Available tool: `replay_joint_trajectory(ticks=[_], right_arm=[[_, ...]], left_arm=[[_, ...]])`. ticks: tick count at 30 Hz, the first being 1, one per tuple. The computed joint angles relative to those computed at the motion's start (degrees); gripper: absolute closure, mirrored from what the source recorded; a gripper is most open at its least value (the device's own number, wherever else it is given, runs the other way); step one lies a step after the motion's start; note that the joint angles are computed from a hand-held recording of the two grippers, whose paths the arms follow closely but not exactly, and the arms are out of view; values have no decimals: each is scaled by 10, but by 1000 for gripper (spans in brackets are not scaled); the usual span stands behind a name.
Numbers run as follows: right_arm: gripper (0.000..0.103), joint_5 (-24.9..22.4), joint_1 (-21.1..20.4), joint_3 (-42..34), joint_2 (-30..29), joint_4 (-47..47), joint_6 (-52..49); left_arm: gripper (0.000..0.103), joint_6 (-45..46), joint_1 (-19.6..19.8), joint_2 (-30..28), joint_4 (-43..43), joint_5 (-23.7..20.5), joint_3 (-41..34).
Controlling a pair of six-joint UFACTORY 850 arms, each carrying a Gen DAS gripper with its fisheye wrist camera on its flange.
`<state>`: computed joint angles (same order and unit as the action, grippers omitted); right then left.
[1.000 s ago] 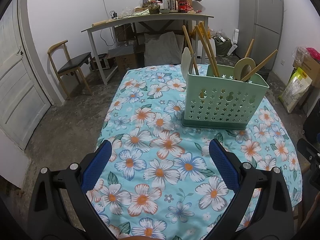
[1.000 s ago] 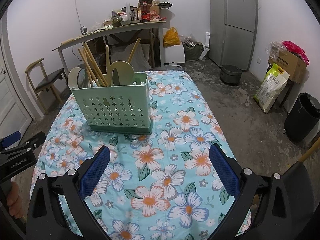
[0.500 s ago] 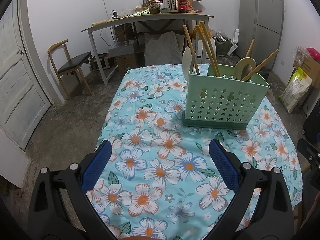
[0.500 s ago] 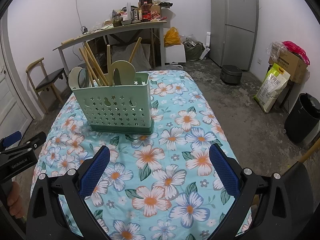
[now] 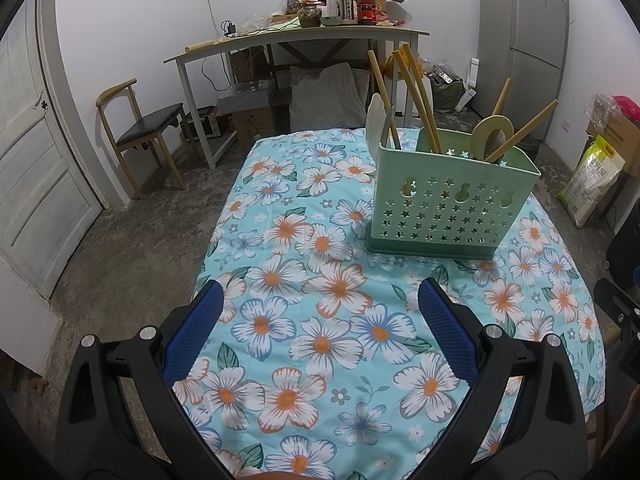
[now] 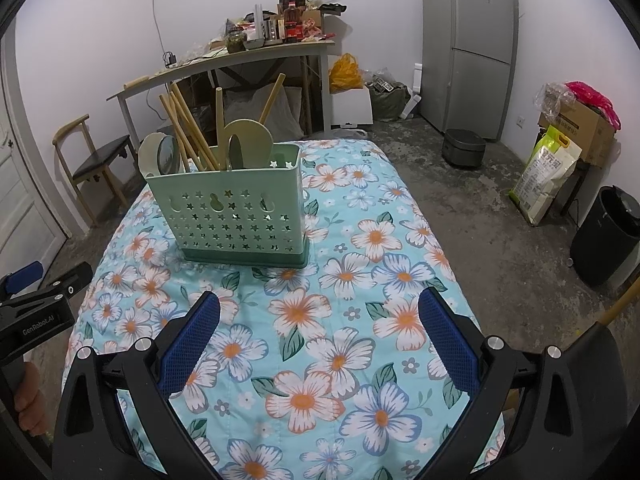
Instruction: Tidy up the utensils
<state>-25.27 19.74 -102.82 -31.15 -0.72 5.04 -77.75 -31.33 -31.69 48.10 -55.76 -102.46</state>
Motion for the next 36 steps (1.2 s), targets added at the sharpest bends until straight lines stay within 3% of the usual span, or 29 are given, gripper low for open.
replay_joint_trajectory(ticks=[36], right_arm=[[6,2,0,5,2,5,-5]], left_arm=[[9,-1,1,1,-5,4,3]])
